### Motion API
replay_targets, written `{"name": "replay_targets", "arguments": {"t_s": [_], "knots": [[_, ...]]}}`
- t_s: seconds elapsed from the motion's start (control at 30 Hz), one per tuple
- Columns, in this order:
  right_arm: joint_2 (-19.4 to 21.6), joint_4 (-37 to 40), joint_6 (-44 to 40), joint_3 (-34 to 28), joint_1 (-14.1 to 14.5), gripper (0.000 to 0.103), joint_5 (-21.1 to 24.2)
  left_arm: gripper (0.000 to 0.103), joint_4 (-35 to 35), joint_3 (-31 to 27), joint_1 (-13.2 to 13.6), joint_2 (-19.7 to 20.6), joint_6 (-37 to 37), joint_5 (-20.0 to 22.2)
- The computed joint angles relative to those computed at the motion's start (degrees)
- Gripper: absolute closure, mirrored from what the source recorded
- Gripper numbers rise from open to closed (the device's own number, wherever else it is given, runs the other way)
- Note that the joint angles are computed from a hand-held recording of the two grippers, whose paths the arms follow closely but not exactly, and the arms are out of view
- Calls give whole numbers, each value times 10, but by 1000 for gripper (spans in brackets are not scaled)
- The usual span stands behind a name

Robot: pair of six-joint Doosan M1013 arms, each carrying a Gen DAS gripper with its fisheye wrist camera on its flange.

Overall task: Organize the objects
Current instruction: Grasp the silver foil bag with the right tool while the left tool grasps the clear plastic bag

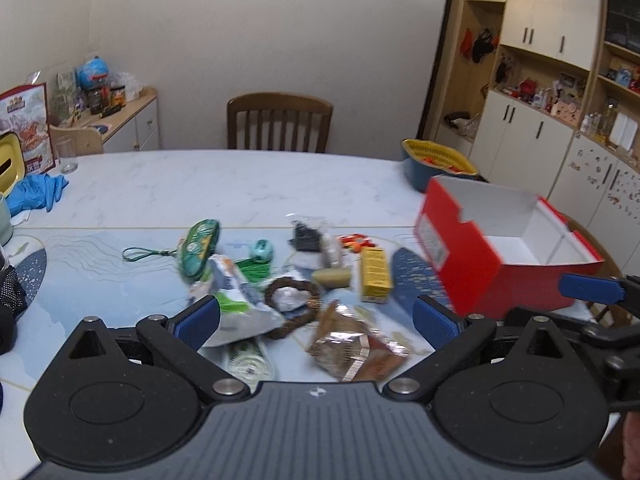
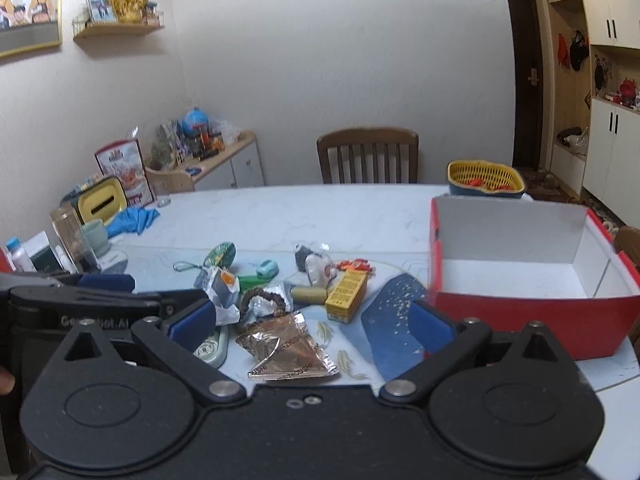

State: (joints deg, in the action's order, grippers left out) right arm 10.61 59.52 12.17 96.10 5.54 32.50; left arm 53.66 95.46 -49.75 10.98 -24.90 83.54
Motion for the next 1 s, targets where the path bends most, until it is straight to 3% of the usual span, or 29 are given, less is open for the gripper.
{"name": "replay_targets", "arguments": {"t_s": [0.23,0.5,0.7,0.87,1.0], "knots": [[33,-109,88,-26,29,3,-21,0,-21,52,43,-28,18,-43],[74,-251,203,-58,62,13,-26,1,-62,91,96,-45,39,-112],[96,-330,260,-73,79,24,-31,22,-103,109,127,-54,52,-167],[109,-368,282,-84,88,32,-24,46,-113,118,135,-59,58,-189],[115,-391,307,-92,92,36,-20,56,-117,123,136,-62,57,-198]]}}
